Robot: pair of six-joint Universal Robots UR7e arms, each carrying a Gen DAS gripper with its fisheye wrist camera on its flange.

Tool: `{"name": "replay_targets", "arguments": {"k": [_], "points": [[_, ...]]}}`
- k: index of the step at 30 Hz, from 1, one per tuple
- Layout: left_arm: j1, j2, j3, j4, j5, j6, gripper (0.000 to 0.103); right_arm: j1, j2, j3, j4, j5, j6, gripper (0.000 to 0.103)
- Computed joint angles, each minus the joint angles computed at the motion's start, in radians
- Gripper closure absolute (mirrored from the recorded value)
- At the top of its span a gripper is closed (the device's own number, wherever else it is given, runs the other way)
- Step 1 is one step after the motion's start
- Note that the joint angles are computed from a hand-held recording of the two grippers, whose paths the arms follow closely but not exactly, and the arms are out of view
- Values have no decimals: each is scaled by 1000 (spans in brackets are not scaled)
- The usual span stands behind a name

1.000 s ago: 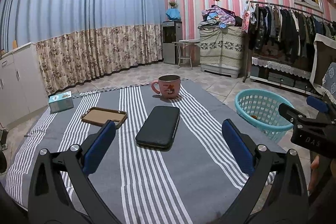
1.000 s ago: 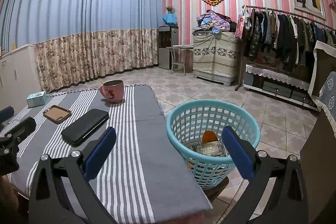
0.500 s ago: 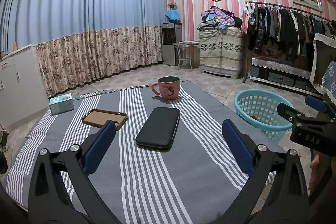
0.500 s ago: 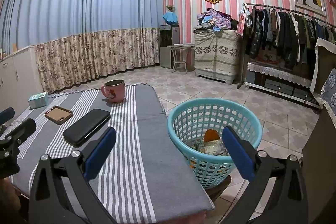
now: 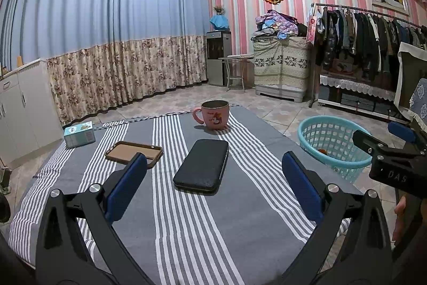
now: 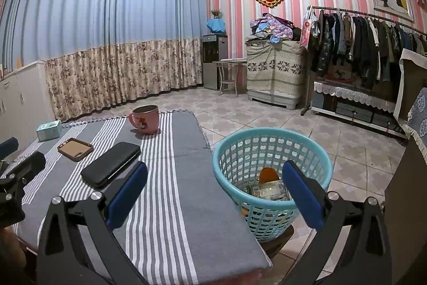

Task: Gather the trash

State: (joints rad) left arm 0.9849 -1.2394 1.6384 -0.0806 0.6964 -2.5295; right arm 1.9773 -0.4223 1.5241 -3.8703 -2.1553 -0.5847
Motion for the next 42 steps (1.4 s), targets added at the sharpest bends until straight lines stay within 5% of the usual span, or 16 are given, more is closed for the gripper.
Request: {"name": "replay_targets", "arguments": {"k": [42], "points": [[-15,-5,-2,-9,-14,15,5,5,3,-5,2,-4,-1,4]]}}
